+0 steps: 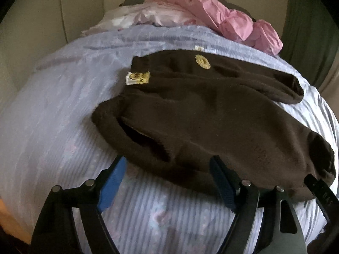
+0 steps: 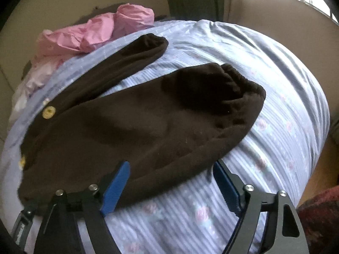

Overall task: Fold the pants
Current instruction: 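Lower both tools onto the pants leg cuffs and close on them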

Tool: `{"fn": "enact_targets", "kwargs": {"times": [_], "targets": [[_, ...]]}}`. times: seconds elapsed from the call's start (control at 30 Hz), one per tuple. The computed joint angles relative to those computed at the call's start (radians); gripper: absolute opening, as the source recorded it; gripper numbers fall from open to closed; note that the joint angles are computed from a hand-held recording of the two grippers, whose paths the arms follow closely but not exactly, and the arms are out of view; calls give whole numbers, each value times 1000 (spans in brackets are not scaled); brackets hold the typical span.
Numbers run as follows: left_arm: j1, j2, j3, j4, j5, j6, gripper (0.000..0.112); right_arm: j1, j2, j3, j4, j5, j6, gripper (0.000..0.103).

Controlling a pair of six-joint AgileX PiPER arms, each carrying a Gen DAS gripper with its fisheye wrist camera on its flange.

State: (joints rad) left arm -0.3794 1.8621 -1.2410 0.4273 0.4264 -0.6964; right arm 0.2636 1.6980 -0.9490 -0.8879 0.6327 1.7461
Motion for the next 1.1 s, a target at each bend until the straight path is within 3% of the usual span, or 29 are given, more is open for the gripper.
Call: {"fn": "enact_targets", "kwargs": {"times": [0.07, 0.13, 0.3, 0.5, 0.67, 0.73, 0.9, 0.97, 1.03, 1.1], "targets": [[30, 32, -37, -117, 10, 106, 76, -13, 32, -26, 32, -17, -40, 72], [59, 57, -57, -219, 14, 179, 76, -14, 50, -35, 27, -12, -35, 72], [116, 102, -78, -480, 19, 370, 63, -46, 73, -35, 48, -41, -54, 62], [82, 92, -71, -357, -12, 271, 38, -72, 69, -15, 6, -75, -12, 39], [102, 72, -58, -438, -20, 357, 27, -95, 43, 17, -64, -117, 48, 19], [105, 62, -57, -449, -21, 375, 25, -71, 27, 9, -103, -63, 70, 6], [102, 55, -58, -441, -24, 377, 23, -38, -16, -5, -192, -8, 70, 6], [106, 56, -50, -452, -28, 382, 23, -47, -11, -12, -125, -14, 13, 6], [106, 60, -45, -449, -30, 371, 23, -57, -21, 28, -77, -29, 71, 8], [95, 59, -40, -401, -35, 329, 23, -70, -33, 69, -49, -61, 113, 23]]}}
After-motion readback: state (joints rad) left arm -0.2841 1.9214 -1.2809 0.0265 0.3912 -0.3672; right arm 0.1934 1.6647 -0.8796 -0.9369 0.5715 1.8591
